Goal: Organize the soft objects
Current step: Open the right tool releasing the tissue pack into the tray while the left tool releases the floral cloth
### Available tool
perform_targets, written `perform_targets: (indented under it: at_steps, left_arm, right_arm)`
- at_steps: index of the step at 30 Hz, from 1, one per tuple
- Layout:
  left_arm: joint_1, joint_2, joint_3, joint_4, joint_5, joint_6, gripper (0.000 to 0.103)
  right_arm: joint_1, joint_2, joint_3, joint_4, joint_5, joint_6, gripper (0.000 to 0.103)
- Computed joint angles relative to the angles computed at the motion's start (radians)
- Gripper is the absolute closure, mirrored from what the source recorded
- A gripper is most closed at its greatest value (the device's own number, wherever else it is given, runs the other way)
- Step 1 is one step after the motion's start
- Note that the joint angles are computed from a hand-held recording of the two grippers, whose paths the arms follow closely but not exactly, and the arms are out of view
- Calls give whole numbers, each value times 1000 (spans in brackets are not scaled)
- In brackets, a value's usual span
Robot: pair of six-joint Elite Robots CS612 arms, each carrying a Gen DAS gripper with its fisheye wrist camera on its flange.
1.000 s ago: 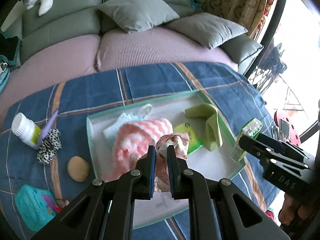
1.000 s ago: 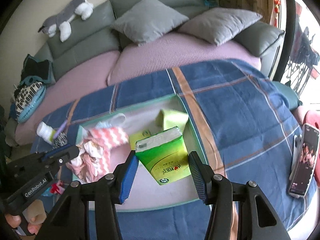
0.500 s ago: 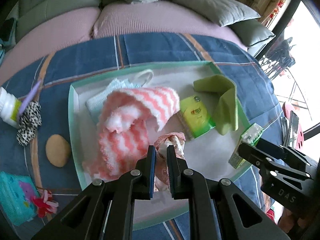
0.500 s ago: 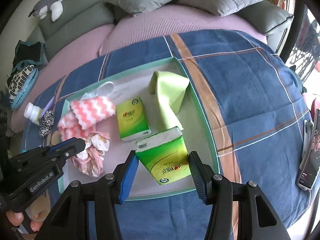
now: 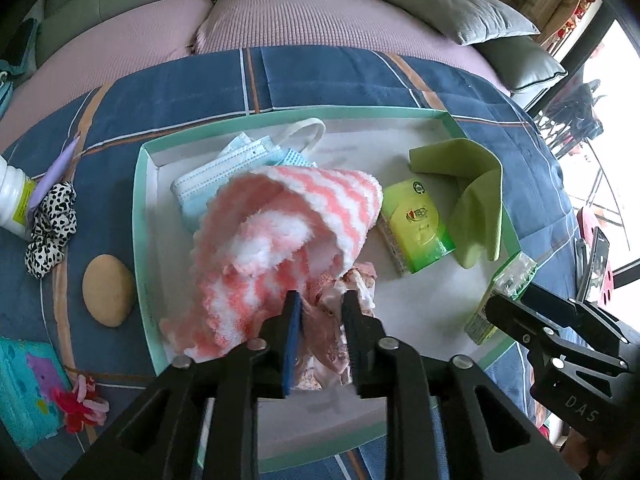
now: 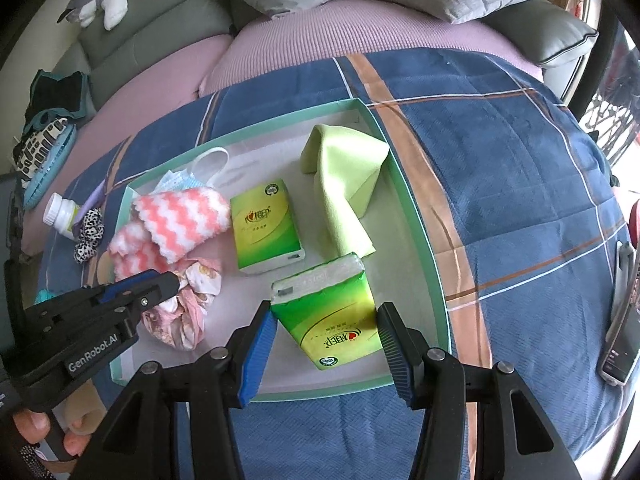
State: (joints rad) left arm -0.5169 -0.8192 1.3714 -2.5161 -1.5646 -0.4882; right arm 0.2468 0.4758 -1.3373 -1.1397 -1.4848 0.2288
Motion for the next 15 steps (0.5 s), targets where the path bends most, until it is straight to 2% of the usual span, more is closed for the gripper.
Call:
perform_targets:
  at_steps: [4, 11, 15]
  left_arm:
    - [1, -3, -1, 1, 6, 0, 66]
    - [2, -16, 9, -22, 17, -1, 61]
    - [5, -29, 23, -44, 25, -8, 56]
  right_arm:
    - [-1, -3, 2, 1, -2, 3, 48]
    - [0, -8, 4, -9, -5, -1, 45]
    - [-2, -8, -6, -24, -4, 5, 40]
